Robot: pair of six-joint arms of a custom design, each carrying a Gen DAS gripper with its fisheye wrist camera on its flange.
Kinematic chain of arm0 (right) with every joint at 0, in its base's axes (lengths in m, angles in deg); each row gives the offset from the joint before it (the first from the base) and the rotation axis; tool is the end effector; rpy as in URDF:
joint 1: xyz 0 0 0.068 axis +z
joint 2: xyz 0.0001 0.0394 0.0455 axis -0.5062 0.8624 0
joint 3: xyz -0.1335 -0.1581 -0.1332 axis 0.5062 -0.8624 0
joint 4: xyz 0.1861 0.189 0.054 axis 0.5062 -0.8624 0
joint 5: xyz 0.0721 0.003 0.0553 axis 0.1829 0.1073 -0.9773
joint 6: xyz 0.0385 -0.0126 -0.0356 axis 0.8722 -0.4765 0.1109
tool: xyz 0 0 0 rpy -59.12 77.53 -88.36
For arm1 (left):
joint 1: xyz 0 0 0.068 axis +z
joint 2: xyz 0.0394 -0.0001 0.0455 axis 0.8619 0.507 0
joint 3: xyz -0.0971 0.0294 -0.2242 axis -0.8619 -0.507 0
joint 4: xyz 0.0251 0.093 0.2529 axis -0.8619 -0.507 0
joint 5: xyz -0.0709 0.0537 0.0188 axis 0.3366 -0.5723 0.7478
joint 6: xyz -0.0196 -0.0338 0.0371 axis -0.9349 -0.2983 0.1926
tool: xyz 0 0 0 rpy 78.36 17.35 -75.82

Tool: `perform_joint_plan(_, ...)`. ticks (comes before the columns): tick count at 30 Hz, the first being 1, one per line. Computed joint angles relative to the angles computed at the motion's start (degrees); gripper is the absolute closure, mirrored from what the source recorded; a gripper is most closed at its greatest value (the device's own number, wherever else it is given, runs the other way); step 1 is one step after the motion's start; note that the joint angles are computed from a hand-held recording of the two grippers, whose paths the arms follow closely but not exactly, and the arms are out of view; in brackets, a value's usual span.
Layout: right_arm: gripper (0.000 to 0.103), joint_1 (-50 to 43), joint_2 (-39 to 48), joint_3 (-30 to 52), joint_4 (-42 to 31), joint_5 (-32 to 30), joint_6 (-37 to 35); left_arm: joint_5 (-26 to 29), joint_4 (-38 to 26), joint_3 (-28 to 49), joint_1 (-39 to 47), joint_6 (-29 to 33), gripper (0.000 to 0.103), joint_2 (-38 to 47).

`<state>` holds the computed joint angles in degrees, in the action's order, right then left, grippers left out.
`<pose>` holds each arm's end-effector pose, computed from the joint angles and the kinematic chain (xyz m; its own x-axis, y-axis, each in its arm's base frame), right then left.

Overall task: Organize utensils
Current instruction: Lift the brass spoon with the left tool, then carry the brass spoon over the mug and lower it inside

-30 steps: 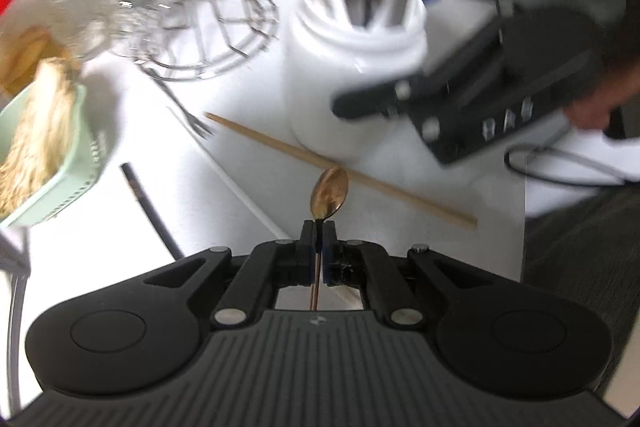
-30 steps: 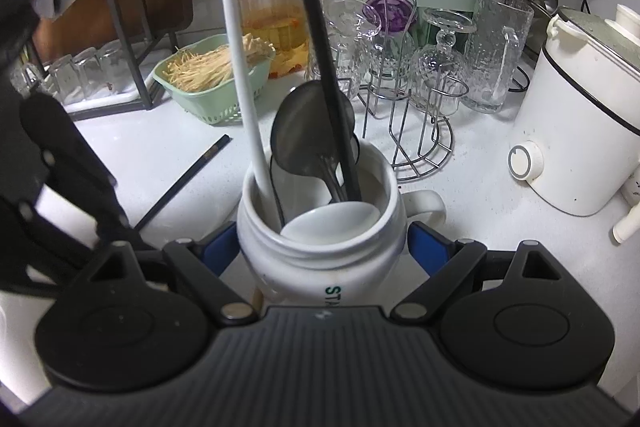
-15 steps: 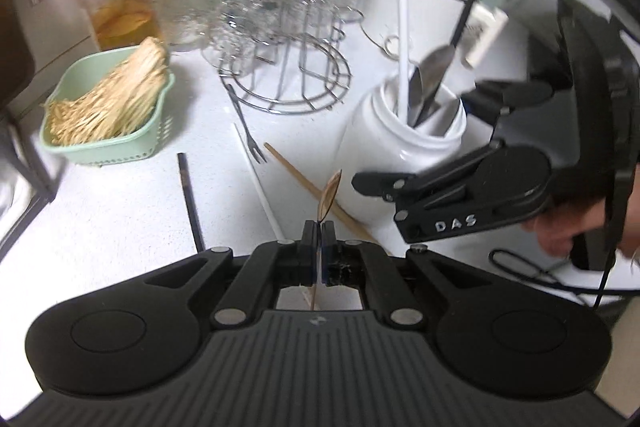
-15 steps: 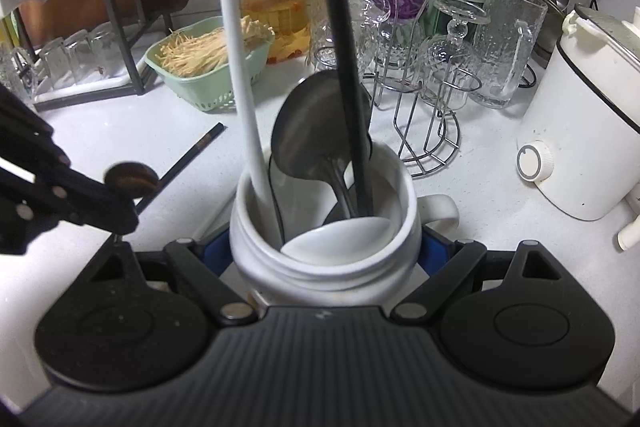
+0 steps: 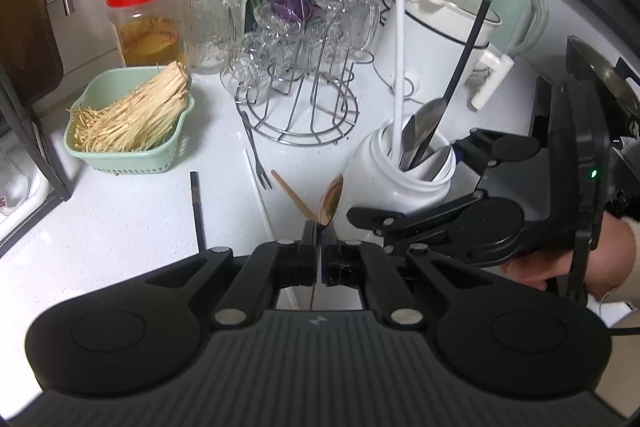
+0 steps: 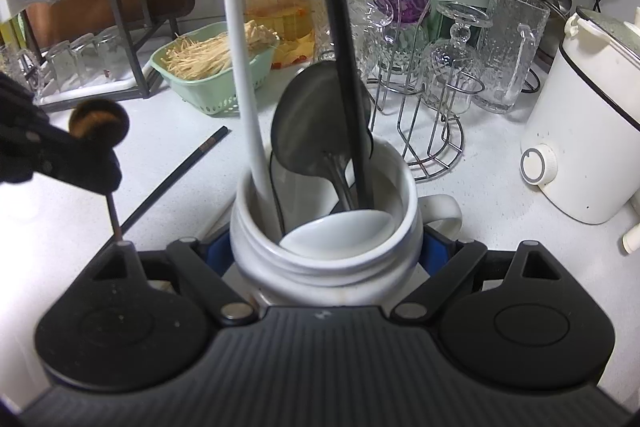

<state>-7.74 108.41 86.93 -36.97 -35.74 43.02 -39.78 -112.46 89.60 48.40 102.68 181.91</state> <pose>0.2705 0.0981 0.2201 -0.6589 0.0959 -0.7461 0.1463 0.9892 -0.0020 0.3878 -0.0962 0.2973 -0.5149 0.5938 -0.6184 0.8280 0.5314 -0.1791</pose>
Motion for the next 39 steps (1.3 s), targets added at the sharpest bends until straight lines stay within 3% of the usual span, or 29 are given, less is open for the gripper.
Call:
perform_joint_plan(9, 0.011, -0.38, -0.88, -1.10, 1.25, -0.98, -1.64, 0.52, 1.81, -0.30, 0.10, -4.37, 0.101, -3.03)
perform_joint_plan(24, 0.011, -1.80, -2.06, -2.66, 3.08, -4.03, -5.39, 0.81, 5.12, 6.98, -1.73, -12.54, 0.101, -3.44)
perform_joint_plan(39, 0.011, -2.52, -2.28, -3.35, 4.50, -5.60, -7.38, 2.68, 3.05, 20.93, -4.87, -17.93, 0.101, 0.73)
